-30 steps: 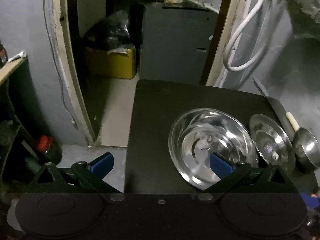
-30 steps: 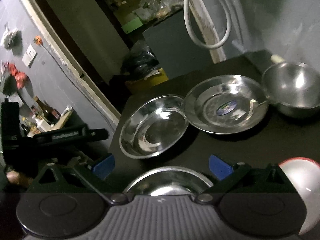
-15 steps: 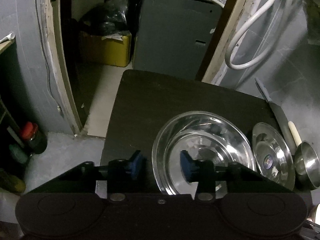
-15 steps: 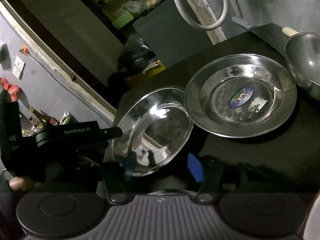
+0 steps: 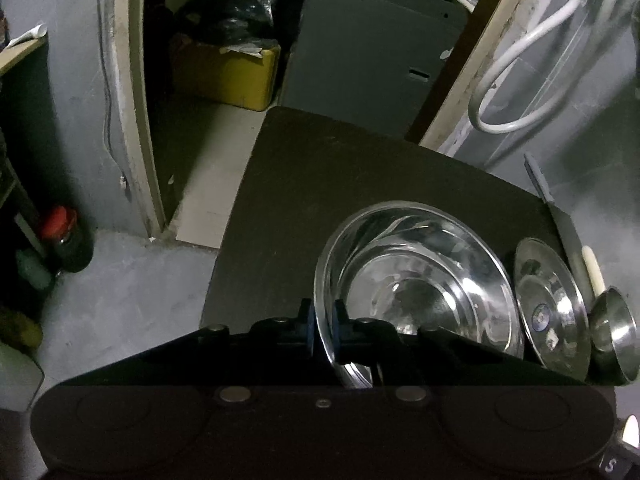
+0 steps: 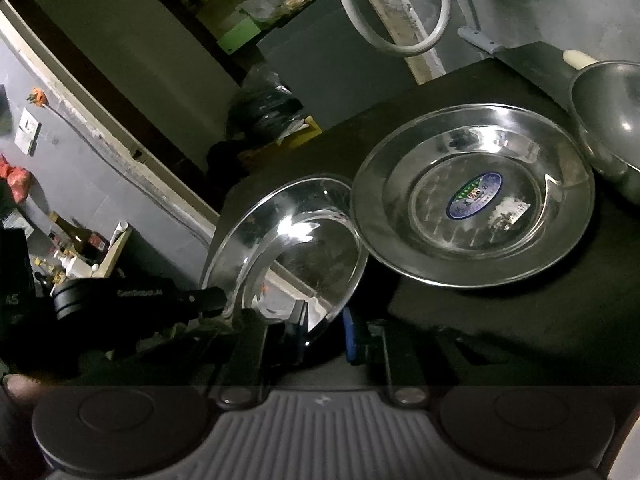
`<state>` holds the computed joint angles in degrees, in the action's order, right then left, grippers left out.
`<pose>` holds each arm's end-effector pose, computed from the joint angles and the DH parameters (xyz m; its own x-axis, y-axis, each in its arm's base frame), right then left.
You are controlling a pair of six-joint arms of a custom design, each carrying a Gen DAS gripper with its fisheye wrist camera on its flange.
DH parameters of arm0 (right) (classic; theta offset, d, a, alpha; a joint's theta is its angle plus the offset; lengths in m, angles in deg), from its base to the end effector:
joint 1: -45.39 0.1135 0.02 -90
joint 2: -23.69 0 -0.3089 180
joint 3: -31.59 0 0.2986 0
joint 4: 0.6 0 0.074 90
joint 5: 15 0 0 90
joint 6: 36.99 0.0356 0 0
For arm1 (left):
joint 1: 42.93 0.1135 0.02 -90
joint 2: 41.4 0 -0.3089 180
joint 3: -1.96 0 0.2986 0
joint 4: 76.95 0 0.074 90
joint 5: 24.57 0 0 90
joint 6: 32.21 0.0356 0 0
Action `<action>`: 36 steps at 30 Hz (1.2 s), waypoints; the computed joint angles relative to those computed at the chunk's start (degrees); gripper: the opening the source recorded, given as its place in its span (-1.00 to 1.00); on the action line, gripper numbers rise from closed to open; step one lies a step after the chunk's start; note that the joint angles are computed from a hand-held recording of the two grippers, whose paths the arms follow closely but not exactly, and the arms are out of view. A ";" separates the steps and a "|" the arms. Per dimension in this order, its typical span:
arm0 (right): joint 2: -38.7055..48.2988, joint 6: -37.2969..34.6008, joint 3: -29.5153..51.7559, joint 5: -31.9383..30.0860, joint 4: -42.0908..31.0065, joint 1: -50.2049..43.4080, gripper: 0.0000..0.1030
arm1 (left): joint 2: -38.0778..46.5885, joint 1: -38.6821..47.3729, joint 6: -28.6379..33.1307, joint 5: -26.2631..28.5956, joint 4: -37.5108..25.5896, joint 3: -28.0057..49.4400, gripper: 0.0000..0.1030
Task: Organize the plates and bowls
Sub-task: 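Lift the large steel plate and lower it onto open table, open left gripper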
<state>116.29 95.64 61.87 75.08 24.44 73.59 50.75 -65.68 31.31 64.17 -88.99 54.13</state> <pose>0.2291 0.1228 0.0913 -0.7121 0.3866 -0.5860 0.0146 0.8426 0.5383 0.3026 -0.1261 0.1439 -0.8175 -0.1406 -0.5586 0.0108 0.9659 -0.2589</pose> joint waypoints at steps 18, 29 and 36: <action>-29.07 4.77 -6.55 22.18 -23.06 21.35 -0.61 | -25.74 -5.49 -2.37 0.29 -3.13 -16.39 -0.76; -41.87 29.12 -4.95 40.18 -54.54 44.97 -0.61 | -35.78 -21.25 -4.43 -8.48 -13.62 -19.61 -0.69; -39.06 42.70 -3.68 41.89 -62.63 52.94 -0.61 | -37.13 -23.29 -3.97 -7.99 -18.21 -19.99 -0.66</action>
<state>77.23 138.33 58.19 116.97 -38.19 126.52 13.62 -88.98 27.34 56.17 -107.20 34.15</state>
